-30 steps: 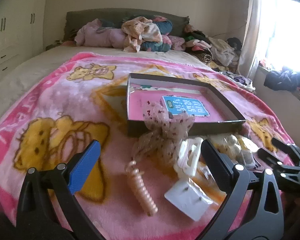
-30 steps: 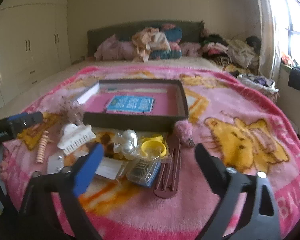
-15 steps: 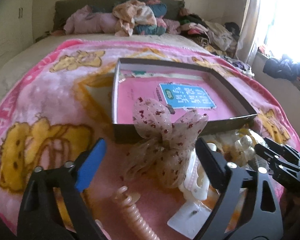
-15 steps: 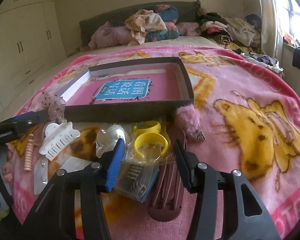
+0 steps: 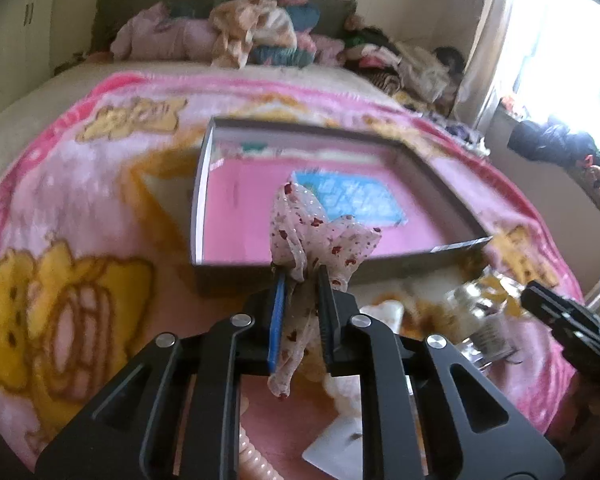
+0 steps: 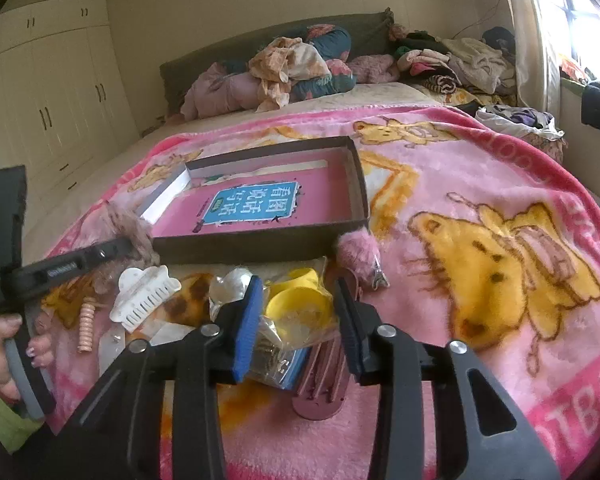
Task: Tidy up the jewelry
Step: 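Carry the bow into the tray with the left gripper while the right gripper carries yellow bangles in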
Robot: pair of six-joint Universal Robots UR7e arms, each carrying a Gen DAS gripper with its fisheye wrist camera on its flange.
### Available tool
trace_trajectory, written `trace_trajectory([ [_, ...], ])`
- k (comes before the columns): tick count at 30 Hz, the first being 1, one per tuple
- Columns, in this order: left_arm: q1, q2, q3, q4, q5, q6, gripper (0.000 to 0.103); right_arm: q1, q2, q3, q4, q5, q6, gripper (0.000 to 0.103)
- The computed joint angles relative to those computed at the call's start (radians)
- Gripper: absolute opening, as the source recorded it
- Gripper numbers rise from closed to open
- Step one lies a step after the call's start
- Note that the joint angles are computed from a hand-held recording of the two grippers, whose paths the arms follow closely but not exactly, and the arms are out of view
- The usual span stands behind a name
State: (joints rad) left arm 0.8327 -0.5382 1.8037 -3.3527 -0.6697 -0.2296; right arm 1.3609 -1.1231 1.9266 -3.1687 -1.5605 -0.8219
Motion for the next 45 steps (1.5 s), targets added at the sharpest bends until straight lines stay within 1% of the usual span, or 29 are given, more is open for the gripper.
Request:
trace_trajectory([
  [4, -0.021, 0.006, -0.029, -0.054, 0.018, 0.087, 0.009, 0.000, -0.004, -0.008, 0.000, 0.003, 0.006, 0.031],
  [7, -0.028, 0.012, -0.056, -0.071, 0.023, 0.137, 0.009, 0.004, -0.013, -0.013, 0.002, 0.012, 0.011, 0.030],
  [10, -0.025, 0.021, -0.090, -0.064, 0.020, 0.168, 0.009, 0.016, -0.016, -0.029, 0.014, 0.029, 0.008, 0.028],
  [14, -0.010, 0.030, -0.131, -0.034, 0.020, 0.179, 0.009, 0.043, 0.006, -0.074, 0.022, 0.029, -0.007, 0.028],
  [15, -0.005, 0.033, -0.142, -0.026, 0.020, 0.182, 0.009, 0.051, 0.016, -0.093, 0.029, 0.032, -0.012, 0.008],
  [16, 0.002, 0.041, -0.160, -0.013, 0.022, 0.186, 0.009, 0.058, 0.026, -0.112, 0.046, 0.027, -0.014, 0.002],
  [20, 0.028, 0.056, -0.209, 0.050, 0.015, 0.168, 0.009, 0.087, 0.101, -0.204, 0.055, -0.016, -0.023, 0.001],
  [22, 0.040, 0.066, -0.234, 0.082, 0.019, 0.157, 0.009, 0.097, 0.137, -0.250, 0.074, -0.059, -0.019, 0.001],
  [23, 0.046, 0.069, -0.242, 0.096, 0.017, 0.151, 0.009, 0.096, 0.140, -0.263, 0.108, -0.059, -0.001, 0.002],
  [24, 0.049, 0.070, -0.245, 0.102, 0.016, 0.149, 0.009, 0.088, 0.134, -0.270, 0.149, -0.042, 0.023, 0.002],
  [25, 0.053, 0.072, -0.251, 0.111, 0.012, 0.150, 0.009, 0.085, 0.130, -0.267, 0.159, -0.035, 0.028, 0.003],
  [27, 0.058, 0.075, -0.256, 0.115, 0.009, 0.161, 0.009, 0.079, 0.124, -0.254, 0.170, -0.045, 0.021, 0.017],
  [29, 0.063, 0.079, -0.264, 0.126, 0.001, 0.165, 0.009, 0.068, 0.113, -0.234, 0.191, -0.041, 0.024, 0.025],
  [32, 0.071, 0.088, -0.277, 0.129, -0.007, 0.171, 0.009, 0.048, 0.089, -0.193, 0.214, -0.023, 0.043, 0.031],
  [35, 0.075, 0.089, -0.279, 0.128, -0.013, 0.172, 0.009, 0.031, 0.062, -0.141, 0.211, 0.011, 0.050, 0.045],
  [38, 0.080, 0.091, -0.287, 0.139, -0.015, 0.172, 0.010, 0.022, 0.036, -0.102, 0.227, 0.031, 0.027, 0.047],
  [41, 0.085, 0.094, -0.297, 0.155, -0.010, 0.166, 0.010, 0.026, 0.037, -0.084, 0.219, -0.002, -0.003, 0.047],
  [43, 0.088, 0.096, -0.306, 0.162, -0.012, 0.161, 0.010, 0.030, 0.046, -0.083, 0.210, -0.024, -0.016, 0.045],
  [45, 0.091, 0.097, -0.308, 0.162, -0.013, 0.157, 0.010, 0.033, 0.051, -0.083, 0.194, -0.043, -0.019, 0.039],
])
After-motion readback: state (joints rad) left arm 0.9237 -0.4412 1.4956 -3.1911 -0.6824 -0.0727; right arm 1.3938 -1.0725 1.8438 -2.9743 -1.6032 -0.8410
